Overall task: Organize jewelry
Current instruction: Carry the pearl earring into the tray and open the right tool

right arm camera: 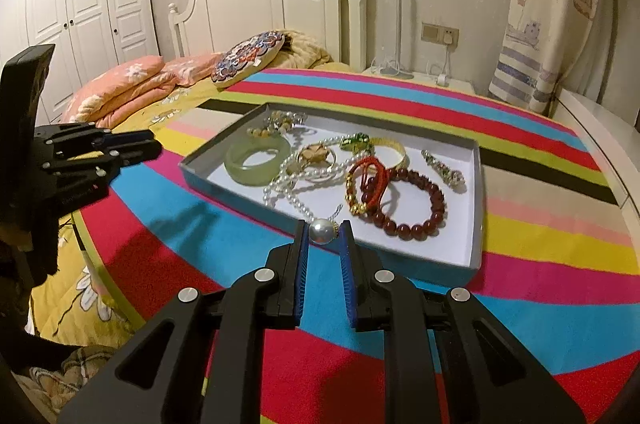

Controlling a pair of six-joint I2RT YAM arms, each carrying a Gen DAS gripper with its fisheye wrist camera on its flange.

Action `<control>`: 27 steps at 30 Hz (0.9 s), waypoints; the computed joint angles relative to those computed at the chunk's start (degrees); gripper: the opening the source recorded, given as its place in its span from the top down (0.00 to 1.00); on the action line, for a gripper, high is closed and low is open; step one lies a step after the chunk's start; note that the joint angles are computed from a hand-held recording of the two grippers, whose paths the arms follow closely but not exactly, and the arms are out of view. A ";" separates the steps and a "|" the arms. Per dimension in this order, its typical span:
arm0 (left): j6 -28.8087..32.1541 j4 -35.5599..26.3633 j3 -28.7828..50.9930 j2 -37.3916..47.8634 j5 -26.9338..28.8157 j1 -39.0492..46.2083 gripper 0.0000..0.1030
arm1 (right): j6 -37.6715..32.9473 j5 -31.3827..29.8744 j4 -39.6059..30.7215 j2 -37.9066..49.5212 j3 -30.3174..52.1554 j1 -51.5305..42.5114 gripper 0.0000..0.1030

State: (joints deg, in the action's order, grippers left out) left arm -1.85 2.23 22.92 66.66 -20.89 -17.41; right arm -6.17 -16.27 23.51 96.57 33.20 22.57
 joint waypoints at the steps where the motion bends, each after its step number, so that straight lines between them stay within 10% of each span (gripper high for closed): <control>1: -0.28 0.70 0.54 1.34 -0.23 -0.61 0.82 | -0.09 0.06 0.11 -0.07 0.13 0.00 0.83; 27: -10.94 15.61 14.71 30.40 6.22 -2.43 0.82 | 0.67 1.47 2.09 13.13 12.25 0.46 0.83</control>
